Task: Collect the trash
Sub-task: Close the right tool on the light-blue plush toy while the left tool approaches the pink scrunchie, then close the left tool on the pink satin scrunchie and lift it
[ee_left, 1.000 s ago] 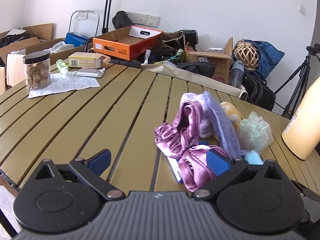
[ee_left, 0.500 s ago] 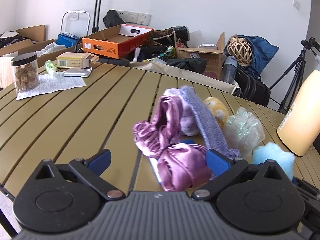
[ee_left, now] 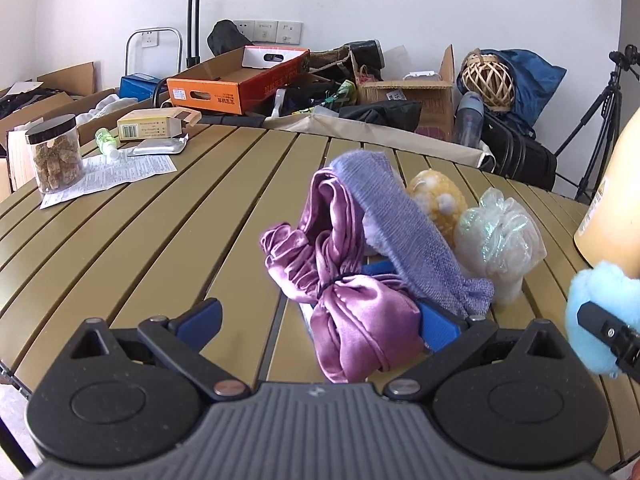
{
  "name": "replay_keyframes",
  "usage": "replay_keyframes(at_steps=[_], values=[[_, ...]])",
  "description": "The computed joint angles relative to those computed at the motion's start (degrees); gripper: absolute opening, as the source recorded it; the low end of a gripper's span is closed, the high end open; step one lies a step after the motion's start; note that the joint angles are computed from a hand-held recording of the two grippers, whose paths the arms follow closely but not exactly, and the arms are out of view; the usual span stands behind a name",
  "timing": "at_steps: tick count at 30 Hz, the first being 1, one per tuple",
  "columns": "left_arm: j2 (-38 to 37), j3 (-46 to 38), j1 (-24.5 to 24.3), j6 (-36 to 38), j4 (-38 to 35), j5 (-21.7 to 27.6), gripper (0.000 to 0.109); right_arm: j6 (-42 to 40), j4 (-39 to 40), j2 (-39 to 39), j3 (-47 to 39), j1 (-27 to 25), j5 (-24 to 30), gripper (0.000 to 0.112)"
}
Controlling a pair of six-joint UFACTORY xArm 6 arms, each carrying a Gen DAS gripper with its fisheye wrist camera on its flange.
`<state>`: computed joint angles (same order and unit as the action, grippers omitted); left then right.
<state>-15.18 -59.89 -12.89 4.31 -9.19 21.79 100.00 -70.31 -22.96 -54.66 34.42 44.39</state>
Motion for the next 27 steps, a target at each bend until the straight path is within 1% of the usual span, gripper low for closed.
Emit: replay_keyframes(at_steps=[2, 9, 11, 13, 16, 22, 27], values=[[-0.2, 0.0, 0.4, -0.1, 0.1, 0.7, 0.103, 0.2, 0.0, -0.1, 0.1, 0.0, 0.2, 0.043], [0.1, -0.6, 2.6, -8.2, 6.0, 1.2, 0.103, 0.5, -0.2, 0.4, -0.3, 0.2, 0.4, 0.043], [0.1, -0.3, 2.6, -5.9, 3.3, -0.2, 0.103, 0.3, 0.0, 0.5, -0.4, 0.1, 0.3, 0.044], [0.2, 0.0, 2.1, -1.0, -0.8, -1.6, 0.103, 0.4, 0.1, 0.6, -0.3, 0.0, 0.1, 0.044], [1.1, -0.2, 1.1, 4.1, -5.1, -2.5, 0.103, 0.5, 0.2, 0.8, -0.4, -0.1, 0.0, 0.044], [3.3, -1.5, 0.4, 10.2, -13.7, -3.2, 0.103, 0.1, 0.7, 0.8, -0.2, 0.0, 0.2, 0.044], [3.4, -1.0, -0.5, 10.2, -13.1, -5.0, 0.103, -0.2, 1.2, 0.6, -0.2, -0.6, -0.3, 0.044]])
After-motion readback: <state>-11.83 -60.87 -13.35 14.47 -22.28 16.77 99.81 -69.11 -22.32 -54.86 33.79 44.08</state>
